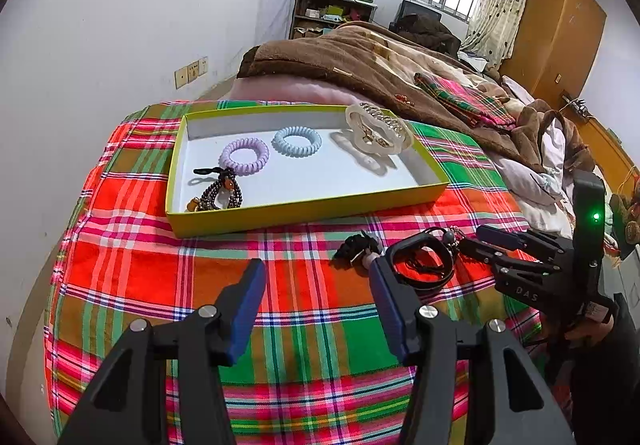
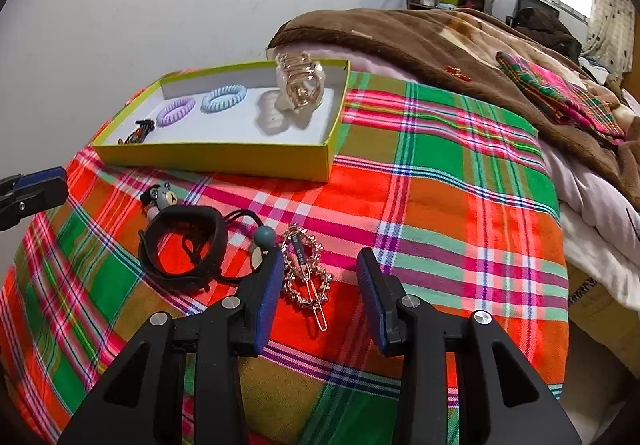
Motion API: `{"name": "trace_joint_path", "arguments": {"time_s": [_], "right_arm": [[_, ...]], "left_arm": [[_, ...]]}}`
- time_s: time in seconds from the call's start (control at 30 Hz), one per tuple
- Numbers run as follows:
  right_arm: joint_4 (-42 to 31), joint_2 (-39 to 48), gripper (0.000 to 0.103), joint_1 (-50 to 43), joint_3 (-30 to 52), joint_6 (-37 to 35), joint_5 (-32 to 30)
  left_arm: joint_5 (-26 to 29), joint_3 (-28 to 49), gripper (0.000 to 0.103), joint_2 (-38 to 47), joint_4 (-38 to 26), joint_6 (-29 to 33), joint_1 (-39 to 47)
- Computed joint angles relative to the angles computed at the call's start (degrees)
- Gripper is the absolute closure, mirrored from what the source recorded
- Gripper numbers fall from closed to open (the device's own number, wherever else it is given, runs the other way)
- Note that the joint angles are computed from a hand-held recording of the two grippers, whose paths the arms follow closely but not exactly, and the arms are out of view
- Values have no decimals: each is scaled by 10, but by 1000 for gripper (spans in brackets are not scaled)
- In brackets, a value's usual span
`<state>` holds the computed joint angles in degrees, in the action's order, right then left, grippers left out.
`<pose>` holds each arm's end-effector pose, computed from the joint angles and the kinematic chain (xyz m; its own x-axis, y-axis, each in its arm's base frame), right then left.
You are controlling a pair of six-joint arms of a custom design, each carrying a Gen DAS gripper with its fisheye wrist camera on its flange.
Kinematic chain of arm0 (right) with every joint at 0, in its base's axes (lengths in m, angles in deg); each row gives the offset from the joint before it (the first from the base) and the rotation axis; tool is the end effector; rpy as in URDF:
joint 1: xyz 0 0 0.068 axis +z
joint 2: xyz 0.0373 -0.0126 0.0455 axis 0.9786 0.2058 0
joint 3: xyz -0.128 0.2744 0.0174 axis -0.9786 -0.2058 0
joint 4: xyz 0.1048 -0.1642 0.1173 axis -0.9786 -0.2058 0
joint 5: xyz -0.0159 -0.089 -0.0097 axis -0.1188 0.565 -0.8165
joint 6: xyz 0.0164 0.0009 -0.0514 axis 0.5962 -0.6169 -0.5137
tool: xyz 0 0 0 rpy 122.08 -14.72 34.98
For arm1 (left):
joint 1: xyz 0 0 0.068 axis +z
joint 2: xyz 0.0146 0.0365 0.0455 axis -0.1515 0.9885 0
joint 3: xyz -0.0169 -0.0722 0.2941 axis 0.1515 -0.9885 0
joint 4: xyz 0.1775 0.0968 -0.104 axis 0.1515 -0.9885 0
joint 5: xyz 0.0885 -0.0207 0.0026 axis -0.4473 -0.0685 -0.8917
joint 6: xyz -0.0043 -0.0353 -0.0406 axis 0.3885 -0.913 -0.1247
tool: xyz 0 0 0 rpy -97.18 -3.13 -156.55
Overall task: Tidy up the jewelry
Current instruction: 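Withdraw both tools from the box toward the gold clip and black band, then close the right tool on the gold rhinestone clip while the left tool lowers to the black band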
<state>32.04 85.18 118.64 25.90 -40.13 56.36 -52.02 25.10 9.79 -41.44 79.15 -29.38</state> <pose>0.2052 0.1524 0.2188 -0.7404 0.2366 -0.6291 0.2518 0.9655 0.0667 0.2927 -0.1247 0.2723 -0.6194 0.4397 -0.6504 0.6815 0.7123 -0.1675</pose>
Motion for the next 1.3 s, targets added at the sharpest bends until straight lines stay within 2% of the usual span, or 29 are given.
{"name": "trace_joint_path", "arguments": {"time_s": [0.33, 0.4, 0.47, 0.5, 0.9, 1.3], "right_arm": [[-5, 5, 62, 3, 3, -2, 3], [-9, 6, 65, 9, 4, 2, 9], [-15, 5, 75, 14, 5, 5, 14], [-15, 4, 76, 15, 3, 4, 14], [-25, -18, 76, 38, -11, 29, 34], [-86, -68, 76, 92, -17, 100, 86]], "left_arm": [[-10, -14, 47, -6, 3, -5, -11], [-13, -15, 47, -6, 2, -5, -13], [-16, -16, 47, -6, 2, -7, -15], [-15, -16, 47, -6, 2, -7, -15], [-24, -22, 47, -10, 2, -11, -32], [-41, -9, 47, 0, 2, -16, -69]]}}
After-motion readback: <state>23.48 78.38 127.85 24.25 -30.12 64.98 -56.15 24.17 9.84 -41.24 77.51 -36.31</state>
